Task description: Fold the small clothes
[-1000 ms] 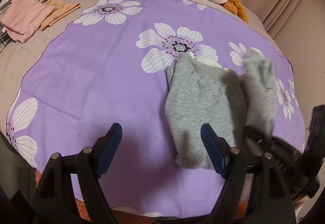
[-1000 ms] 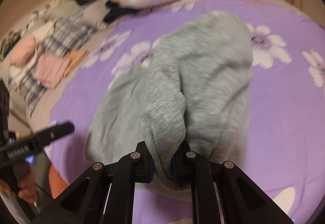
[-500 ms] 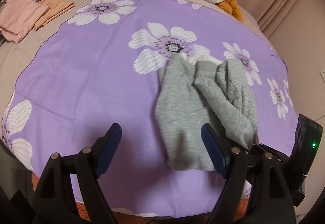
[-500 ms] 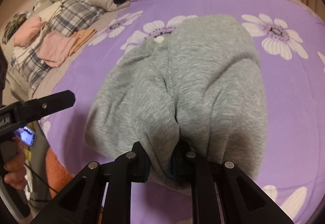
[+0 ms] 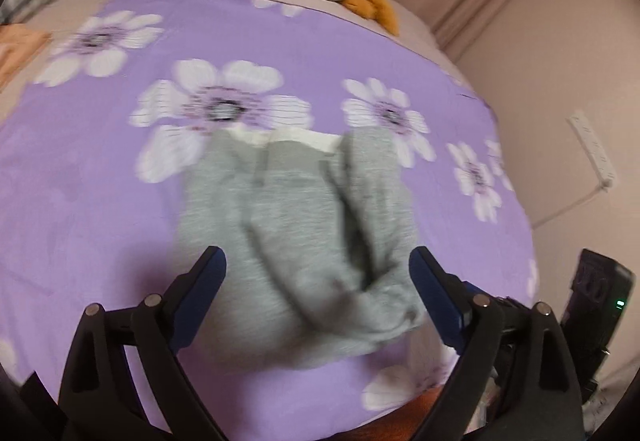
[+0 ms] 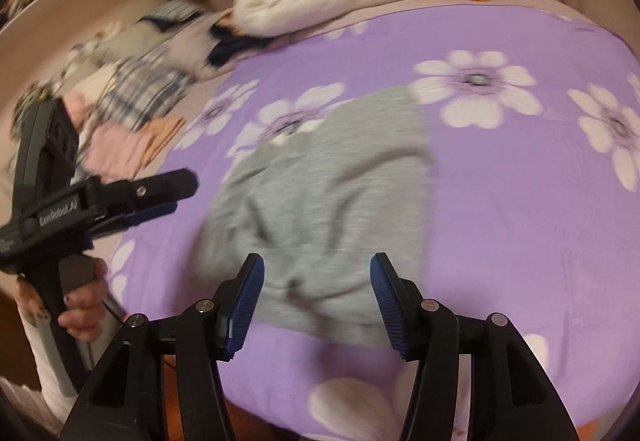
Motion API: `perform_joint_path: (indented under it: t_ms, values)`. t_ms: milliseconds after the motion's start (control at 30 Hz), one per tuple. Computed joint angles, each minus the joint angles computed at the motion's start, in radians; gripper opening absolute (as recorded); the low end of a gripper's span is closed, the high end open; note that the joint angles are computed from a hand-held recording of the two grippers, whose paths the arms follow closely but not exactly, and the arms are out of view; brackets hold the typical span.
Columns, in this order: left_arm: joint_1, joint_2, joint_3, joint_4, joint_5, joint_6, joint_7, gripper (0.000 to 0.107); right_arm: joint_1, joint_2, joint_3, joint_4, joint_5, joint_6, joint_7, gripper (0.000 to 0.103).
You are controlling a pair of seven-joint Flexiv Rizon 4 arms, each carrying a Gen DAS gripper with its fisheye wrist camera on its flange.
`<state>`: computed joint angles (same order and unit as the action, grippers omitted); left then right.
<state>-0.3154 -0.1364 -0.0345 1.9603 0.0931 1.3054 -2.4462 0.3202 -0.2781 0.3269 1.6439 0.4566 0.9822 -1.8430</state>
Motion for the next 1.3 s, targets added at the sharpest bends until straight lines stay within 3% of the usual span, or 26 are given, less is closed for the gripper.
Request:
perform_joint_path:
  t_ms: [133,200,300,367,400,433,500,567,767,967,1133,1233,1300]
  values:
    - [0.086,-0.083,-0.170,0.019,-0.353,0.118,0.354,0.081,0.002,-0.012,-0.040,0.019,-0.040,0.048,0.105,0.055]
    - [0.102,-0.126,-0.219,-0.007,-0.440,0.110,0.459,0.078,-0.001,-0.011,-0.047,0.033,-0.063,0.065,0.149,0.056]
    - [0.073,-0.187,-0.210,-0.074,-0.473,0.032,0.523,0.076,-0.012,-0.014,-0.049,0.051,-0.089,0.086,0.190,0.055]
    - [0.027,-0.221,-0.156,-0.118,-0.439,-0.030,0.501,0.059,-0.022,-0.020,-0.042,0.051,-0.091,0.078,0.199,0.056]
    - [0.012,-0.230,-0.133,-0.133,-0.419,-0.058,0.474,0.028,-0.026,-0.023,-0.040,0.051,-0.094,0.073,0.203,0.056]
    - [0.019,-0.232,-0.143,-0.126,-0.450,-0.066,0.488,0.014,-0.027,-0.027,-0.039,0.049,-0.100,0.068,0.208,0.056]
    - [0.005,-0.215,-0.127,-0.111,-0.446,-0.044,0.477,0.011,-0.030,-0.030,-0.035,0.047,-0.108,0.057,0.211,0.055]
    - [-0.036,-0.183,-0.073,-0.118,-0.362,-0.047,0.432,0.011,-0.036,-0.031,-0.028,0.043,-0.103,0.052,0.203,0.056]
    - [-0.062,-0.099,-0.009,-0.082,-0.219,-0.057,0.322,0.011,-0.043,-0.050,0.010,-0.007,-0.040,0.028,0.119,0.055]
    - [-0.005,-0.073,-0.035,0.049,-0.272,-0.003,0.296,0.014,0.003,-0.114,0.011,-0.056,-0.076,-0.011,0.120,0.055]
    - [0.038,-0.062,-0.104,0.148,-0.443,0.075,0.366,0.032,0.033,-0.133,0.005,-0.058,-0.121,-0.022,0.130,0.055]
    - [0.018,-0.029,-0.072,0.143,-0.414,0.032,0.315,0.041,0.032,-0.132,0.008,-0.053,-0.130,-0.019,0.131,0.055]
    - [-0.003,-0.007,-0.026,0.115,-0.304,-0.023,0.219,0.052,0.038,-0.131,0.003,-0.048,-0.143,-0.013,0.145,0.055]
